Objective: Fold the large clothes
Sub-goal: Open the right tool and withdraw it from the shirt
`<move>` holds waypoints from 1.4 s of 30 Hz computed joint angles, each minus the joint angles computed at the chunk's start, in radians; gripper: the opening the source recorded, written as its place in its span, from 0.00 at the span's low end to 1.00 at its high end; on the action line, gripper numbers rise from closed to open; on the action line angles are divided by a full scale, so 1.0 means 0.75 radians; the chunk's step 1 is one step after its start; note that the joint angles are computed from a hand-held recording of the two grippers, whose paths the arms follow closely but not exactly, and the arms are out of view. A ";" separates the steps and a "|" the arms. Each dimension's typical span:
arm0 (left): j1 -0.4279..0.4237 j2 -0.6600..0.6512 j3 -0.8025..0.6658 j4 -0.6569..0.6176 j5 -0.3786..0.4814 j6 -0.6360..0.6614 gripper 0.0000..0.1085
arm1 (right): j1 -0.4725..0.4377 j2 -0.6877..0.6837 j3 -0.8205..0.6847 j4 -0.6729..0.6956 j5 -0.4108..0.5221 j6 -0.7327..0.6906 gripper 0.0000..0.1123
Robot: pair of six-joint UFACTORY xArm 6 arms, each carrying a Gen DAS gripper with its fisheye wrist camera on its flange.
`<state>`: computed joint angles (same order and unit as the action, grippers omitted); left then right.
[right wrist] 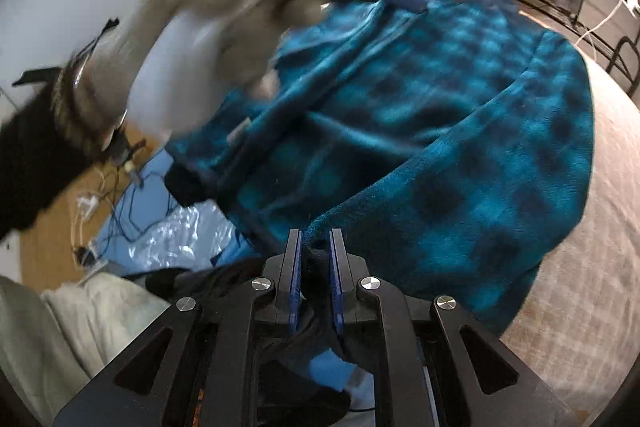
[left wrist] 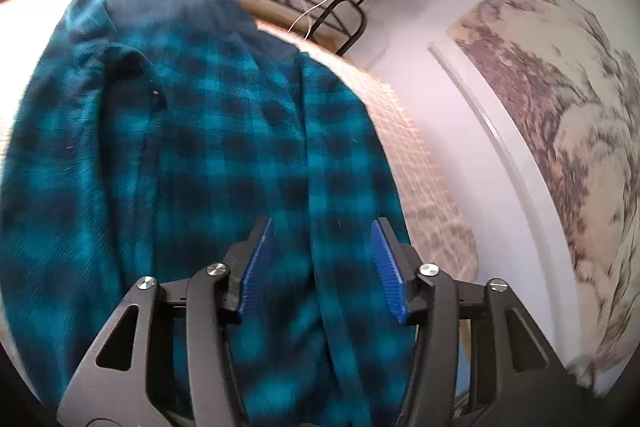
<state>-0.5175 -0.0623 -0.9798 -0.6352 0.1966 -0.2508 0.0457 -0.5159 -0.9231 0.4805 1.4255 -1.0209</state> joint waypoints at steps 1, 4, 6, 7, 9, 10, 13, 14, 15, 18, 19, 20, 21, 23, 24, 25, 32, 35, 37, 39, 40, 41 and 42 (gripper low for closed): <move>0.014 0.049 -0.044 -0.075 0.018 0.050 0.48 | -0.003 -0.006 0.012 -0.009 0.002 -0.020 0.10; 0.061 0.228 -0.186 -0.340 0.074 0.166 0.48 | -0.020 -0.001 0.019 -0.001 0.021 -0.035 0.10; 0.076 0.315 -0.243 -0.422 0.074 0.210 0.48 | -0.044 0.025 -0.014 0.031 0.053 -0.034 0.13; 0.079 0.340 -0.247 -0.386 0.059 0.160 0.48 | -0.069 0.033 -0.036 0.050 0.071 -0.037 0.17; 0.081 0.381 -0.261 -0.376 0.047 0.155 0.48 | -0.095 0.047 -0.060 0.086 0.077 -0.041 0.32; 0.069 0.382 -0.253 -0.370 0.011 0.176 0.48 | -0.117 0.052 -0.070 0.104 0.064 -0.036 0.38; 0.063 0.367 -0.237 -0.095 0.019 0.003 0.48 | -0.187 0.118 -0.144 0.162 0.076 0.026 0.39; 0.064 0.368 -0.247 -0.048 0.038 -0.025 0.48 | -0.216 0.144 -0.180 0.204 0.097 0.036 0.39; 0.063 0.361 -0.258 -0.001 0.064 -0.045 0.48 | -0.234 0.150 -0.197 0.228 0.095 0.030 0.39; 0.060 0.351 -0.319 0.137 0.103 -0.131 0.48 | -0.260 0.123 -0.213 0.252 -0.005 0.022 0.39; 0.058 0.357 -0.352 0.183 0.115 -0.155 0.48 | -0.284 0.120 -0.226 0.264 -0.035 0.031 0.39; 0.057 0.362 -0.386 0.233 0.130 -0.178 0.48 | -0.308 0.125 -0.243 0.274 -0.044 0.042 0.39; 0.052 0.371 -0.433 0.297 0.152 -0.205 0.48 | -0.337 0.134 -0.267 0.283 -0.046 0.052 0.39; 0.037 0.394 -0.544 0.388 0.207 -0.232 0.48 | -0.416 0.151 -0.322 0.302 -0.060 0.050 0.39; 0.030 0.415 -0.605 0.409 0.237 -0.235 0.48 | -0.441 0.165 -0.353 0.306 -0.070 0.051 0.39; 0.019 0.440 -0.680 0.418 0.276 -0.221 0.48 | -0.476 0.179 -0.388 0.312 -0.082 0.054 0.39; -0.035 0.732 -1.370 0.538 0.630 -0.172 0.48 | -0.655 0.297 -0.629 0.331 -0.159 0.083 0.39; -0.046 0.873 -1.658 0.536 0.756 -0.165 0.48 | -0.662 0.314 -0.664 0.287 -0.262 0.067 0.39; -0.048 0.982 -1.873 0.519 0.847 -0.184 0.48 | -0.647 0.319 -0.656 0.237 -0.357 0.054 0.39; -0.055 0.988 -1.895 0.490 0.837 -0.166 0.48 | -0.631 0.319 -0.637 0.188 -0.445 0.044 0.39; -0.060 0.968 -1.862 0.483 0.819 -0.149 0.48 | -0.622 0.320 -0.627 0.162 -0.493 0.047 0.39; -0.067 0.936 -1.810 0.498 0.806 -0.141 0.48 | -0.615 0.330 -0.621 0.137 -0.538 0.052 0.39; -0.071 0.909 -1.769 0.505 0.804 -0.133 0.48 | -0.610 0.338 -0.608 0.097 -0.593 0.069 0.39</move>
<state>-0.5706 0.6191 -2.3067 -0.2565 0.7999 -0.3508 -0.4118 -0.2622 -1.3792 0.5530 0.9806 -0.9695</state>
